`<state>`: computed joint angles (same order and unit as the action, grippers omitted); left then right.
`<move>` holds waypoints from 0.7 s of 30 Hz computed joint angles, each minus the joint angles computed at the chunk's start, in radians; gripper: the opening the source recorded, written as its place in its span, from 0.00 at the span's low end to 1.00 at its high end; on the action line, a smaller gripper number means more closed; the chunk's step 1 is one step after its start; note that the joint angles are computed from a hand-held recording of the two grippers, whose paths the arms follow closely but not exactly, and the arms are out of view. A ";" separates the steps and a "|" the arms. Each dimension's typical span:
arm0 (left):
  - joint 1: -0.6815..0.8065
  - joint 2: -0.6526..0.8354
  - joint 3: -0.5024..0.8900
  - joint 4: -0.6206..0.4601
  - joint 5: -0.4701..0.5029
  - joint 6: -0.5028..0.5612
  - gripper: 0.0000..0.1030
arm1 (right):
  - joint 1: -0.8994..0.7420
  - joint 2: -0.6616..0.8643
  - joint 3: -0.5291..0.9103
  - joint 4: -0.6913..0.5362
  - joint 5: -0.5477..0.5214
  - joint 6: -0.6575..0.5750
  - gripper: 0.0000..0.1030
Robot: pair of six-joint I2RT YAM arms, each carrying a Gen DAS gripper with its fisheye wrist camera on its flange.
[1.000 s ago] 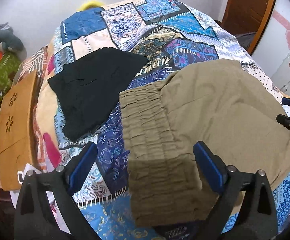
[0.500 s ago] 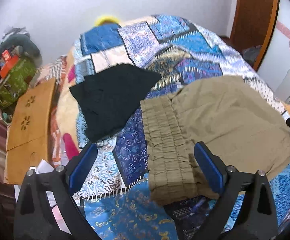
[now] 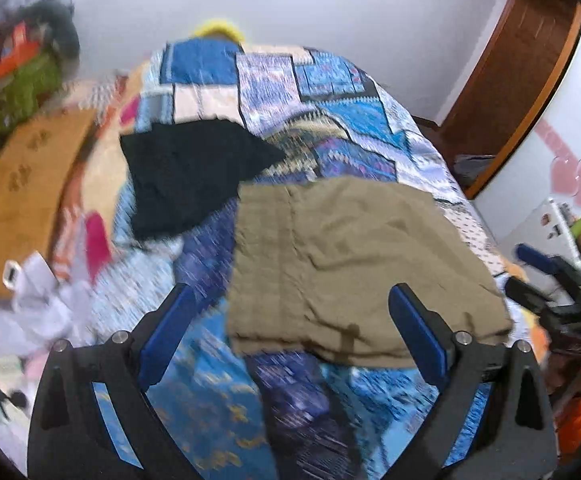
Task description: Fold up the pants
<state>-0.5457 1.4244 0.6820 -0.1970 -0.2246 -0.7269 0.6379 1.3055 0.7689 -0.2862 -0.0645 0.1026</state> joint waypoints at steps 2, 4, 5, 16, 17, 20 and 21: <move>-0.004 -0.002 -0.020 0.013 0.048 -0.024 0.95 | 0.008 0.032 0.002 0.007 -0.017 0.022 0.85; -0.010 0.004 -0.034 0.026 0.083 -0.036 0.95 | 0.001 0.076 0.006 0.009 -0.058 0.042 0.84; -0.011 0.010 -0.037 0.031 0.100 -0.039 0.95 | -0.001 0.092 0.002 0.011 -0.071 0.051 0.83; 0.010 0.147 -0.064 0.174 0.315 -0.096 0.94 | -0.032 0.133 -0.057 0.016 -0.115 0.072 0.78; 0.016 0.157 -0.062 0.184 0.324 -0.097 0.94 | -0.032 0.133 -0.056 0.015 -0.115 0.070 0.78; 0.073 0.199 -0.058 0.236 0.402 -0.087 0.96 | -0.036 0.141 -0.057 0.020 -0.127 0.072 0.78; 0.099 0.210 -0.054 0.242 0.428 -0.088 0.96 | -0.038 0.144 -0.058 0.024 -0.133 0.075 0.78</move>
<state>-0.4467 1.6345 0.6283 0.0452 0.2037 -0.8145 0.6001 1.4497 0.7107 -0.2626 -0.1979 0.1773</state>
